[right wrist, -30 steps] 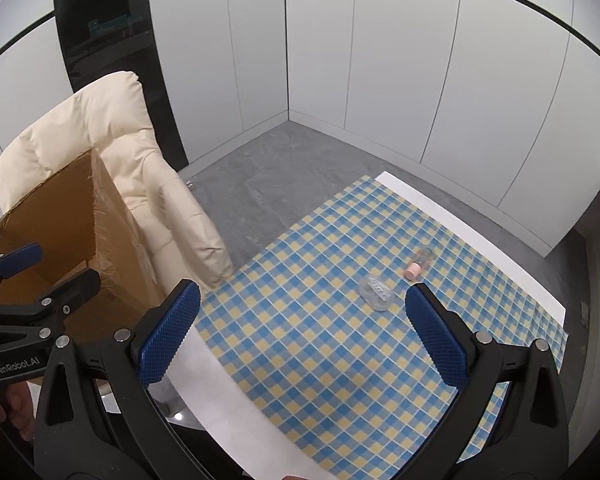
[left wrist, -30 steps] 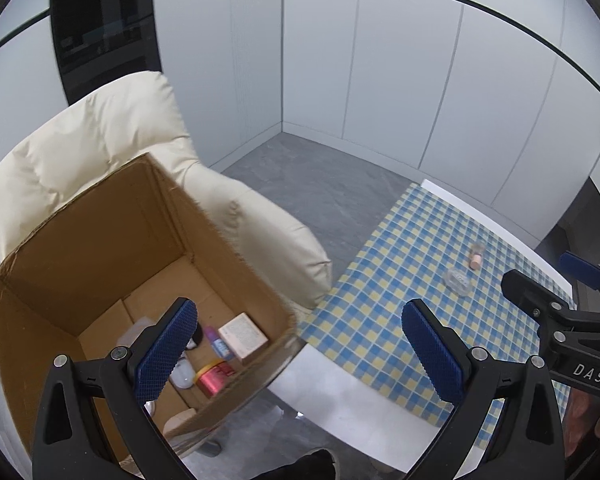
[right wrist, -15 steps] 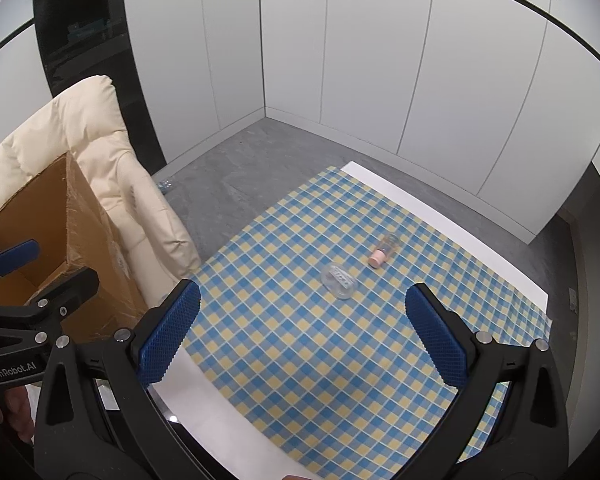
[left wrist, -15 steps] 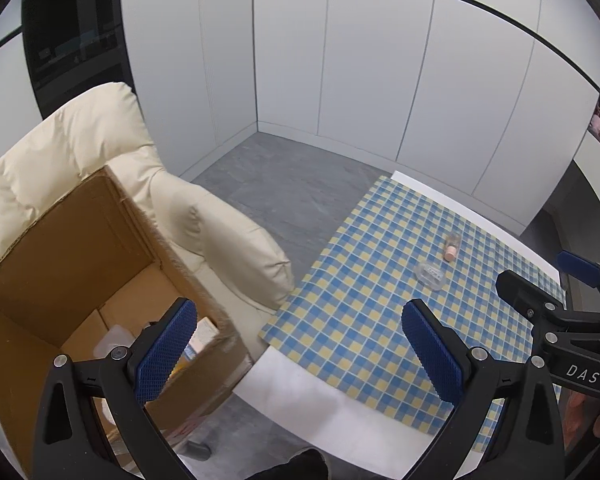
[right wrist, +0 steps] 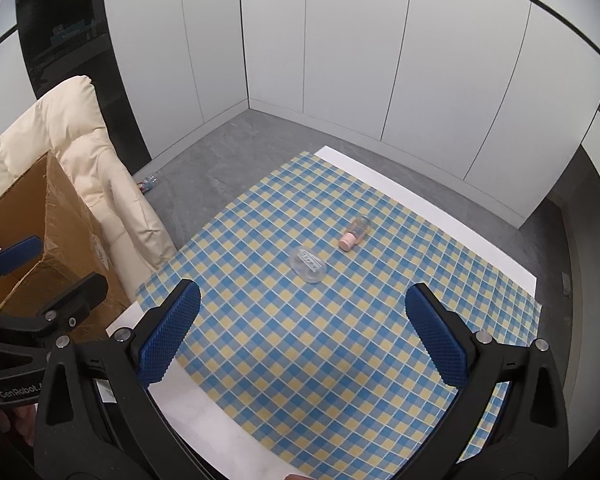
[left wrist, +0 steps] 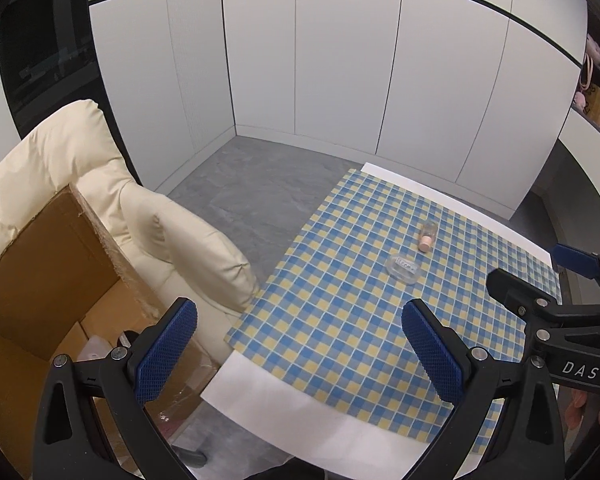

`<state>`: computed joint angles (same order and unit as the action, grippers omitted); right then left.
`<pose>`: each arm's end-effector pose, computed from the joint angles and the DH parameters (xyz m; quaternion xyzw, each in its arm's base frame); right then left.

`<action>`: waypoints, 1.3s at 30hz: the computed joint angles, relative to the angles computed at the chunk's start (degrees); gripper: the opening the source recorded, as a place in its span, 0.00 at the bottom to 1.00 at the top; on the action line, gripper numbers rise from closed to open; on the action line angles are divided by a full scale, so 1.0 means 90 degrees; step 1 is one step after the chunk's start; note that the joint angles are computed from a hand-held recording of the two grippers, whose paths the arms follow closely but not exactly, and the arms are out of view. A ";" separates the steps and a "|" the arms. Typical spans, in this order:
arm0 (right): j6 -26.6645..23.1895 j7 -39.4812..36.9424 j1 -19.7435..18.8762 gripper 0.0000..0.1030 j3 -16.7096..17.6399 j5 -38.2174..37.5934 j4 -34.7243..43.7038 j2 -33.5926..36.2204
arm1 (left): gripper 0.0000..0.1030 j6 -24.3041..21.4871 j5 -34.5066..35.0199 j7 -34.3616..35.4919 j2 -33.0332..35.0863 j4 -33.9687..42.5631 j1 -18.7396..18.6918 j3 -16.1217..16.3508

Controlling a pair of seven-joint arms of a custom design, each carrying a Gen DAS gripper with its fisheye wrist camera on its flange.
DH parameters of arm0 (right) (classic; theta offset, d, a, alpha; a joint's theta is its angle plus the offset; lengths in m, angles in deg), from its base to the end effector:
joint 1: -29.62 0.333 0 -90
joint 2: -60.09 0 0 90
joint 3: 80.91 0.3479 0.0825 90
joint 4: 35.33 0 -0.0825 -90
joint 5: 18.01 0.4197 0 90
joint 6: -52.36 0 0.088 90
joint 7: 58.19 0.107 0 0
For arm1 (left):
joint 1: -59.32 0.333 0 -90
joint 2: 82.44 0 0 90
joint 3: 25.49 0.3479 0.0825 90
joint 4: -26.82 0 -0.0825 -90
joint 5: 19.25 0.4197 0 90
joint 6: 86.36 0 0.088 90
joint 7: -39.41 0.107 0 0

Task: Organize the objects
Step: 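Move both tools back toward the labeled clear case and pink bottle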

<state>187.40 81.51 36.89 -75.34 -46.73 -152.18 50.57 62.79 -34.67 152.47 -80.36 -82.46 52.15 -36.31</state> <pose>0.5636 0.1254 0.5909 -0.5360 0.7818 -0.2682 0.1717 0.6211 -0.1941 0.5707 -0.4682 0.8165 -0.2946 0.1655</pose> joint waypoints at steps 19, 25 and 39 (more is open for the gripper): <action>0.0019 -0.0378 -0.0560 1.00 -0.0126 0.0372 -0.0891 -0.0621 | 0.99 -0.0187 0.0337 -0.0236 0.0575 0.0333 -0.0204 -0.0331; -0.0121 -0.0448 -0.0663 1.00 -0.0115 0.0392 -0.1074 -0.0680 | 0.99 -0.0203 0.0462 -0.0273 0.0760 0.0374 -0.0284 -0.0441; 0.0305 -0.0740 -0.0993 1.00 -0.0398 0.0615 -0.1253 -0.0280 | 0.99 -0.0190 0.1149 -0.0810 0.1774 0.1006 -0.0442 -0.0611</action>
